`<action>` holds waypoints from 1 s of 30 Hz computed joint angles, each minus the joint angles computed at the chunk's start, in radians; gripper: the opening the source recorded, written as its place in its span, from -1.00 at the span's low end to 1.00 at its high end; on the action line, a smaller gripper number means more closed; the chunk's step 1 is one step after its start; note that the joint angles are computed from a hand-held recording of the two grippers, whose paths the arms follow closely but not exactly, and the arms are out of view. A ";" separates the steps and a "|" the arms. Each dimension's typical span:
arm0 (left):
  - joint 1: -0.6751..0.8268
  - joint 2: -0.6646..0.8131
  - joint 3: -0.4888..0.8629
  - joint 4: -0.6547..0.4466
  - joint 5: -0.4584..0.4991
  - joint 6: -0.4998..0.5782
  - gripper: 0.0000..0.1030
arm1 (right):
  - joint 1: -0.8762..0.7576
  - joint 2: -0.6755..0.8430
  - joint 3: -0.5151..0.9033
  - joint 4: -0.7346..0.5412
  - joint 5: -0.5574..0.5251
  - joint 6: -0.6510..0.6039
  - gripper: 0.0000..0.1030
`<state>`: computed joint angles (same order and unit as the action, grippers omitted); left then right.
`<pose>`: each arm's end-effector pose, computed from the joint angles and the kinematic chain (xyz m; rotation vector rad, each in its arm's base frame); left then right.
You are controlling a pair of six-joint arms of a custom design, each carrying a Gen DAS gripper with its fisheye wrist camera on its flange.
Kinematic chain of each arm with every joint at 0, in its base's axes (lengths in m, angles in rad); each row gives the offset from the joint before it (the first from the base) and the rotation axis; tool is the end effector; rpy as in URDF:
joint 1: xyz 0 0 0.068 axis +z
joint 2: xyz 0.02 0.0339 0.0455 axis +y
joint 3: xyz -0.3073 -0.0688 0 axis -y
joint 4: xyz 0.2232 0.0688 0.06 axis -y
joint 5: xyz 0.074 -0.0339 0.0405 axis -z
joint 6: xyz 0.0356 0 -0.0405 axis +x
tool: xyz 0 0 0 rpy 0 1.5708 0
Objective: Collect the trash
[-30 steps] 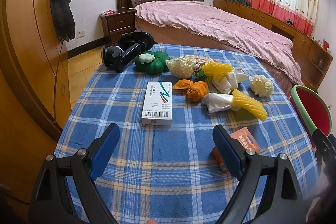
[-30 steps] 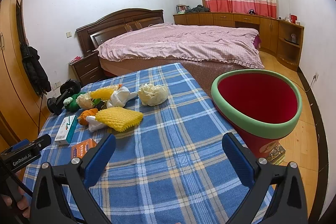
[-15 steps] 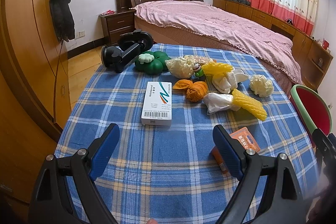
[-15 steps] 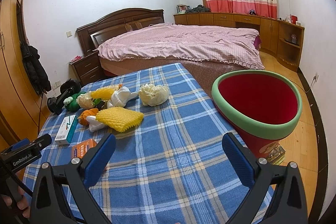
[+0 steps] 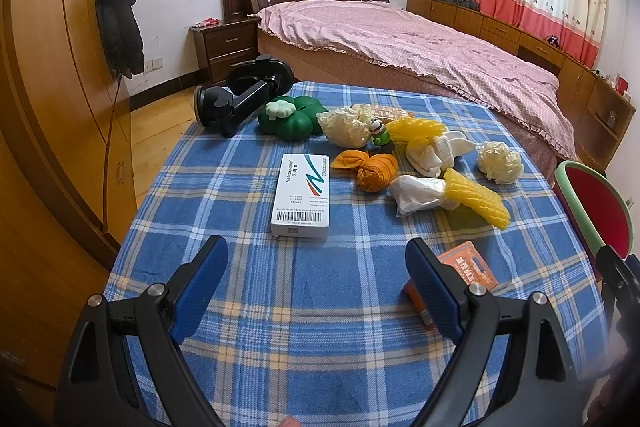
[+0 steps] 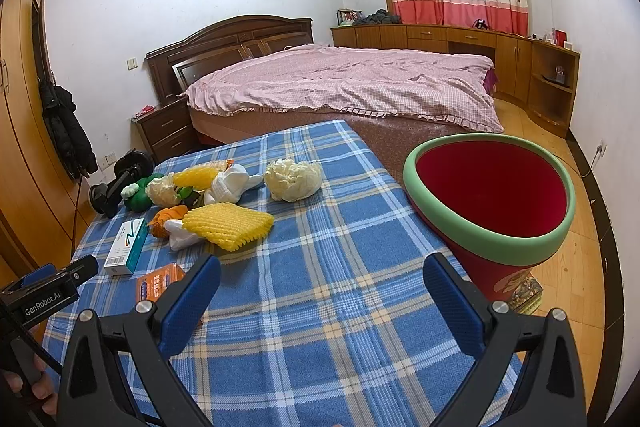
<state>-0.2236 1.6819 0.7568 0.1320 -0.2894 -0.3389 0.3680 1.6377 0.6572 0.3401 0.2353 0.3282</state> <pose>0.3066 -0.0593 0.1997 -0.2719 2.3074 0.0609 0.2845 0.1008 0.2032 0.0863 2.1922 0.1316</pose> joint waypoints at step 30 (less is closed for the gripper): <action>0.013 0.005 0.004 -0.004 -0.002 0.023 0.77 | -0.012 -0.008 -0.003 -0.006 -0.012 -0.010 1.00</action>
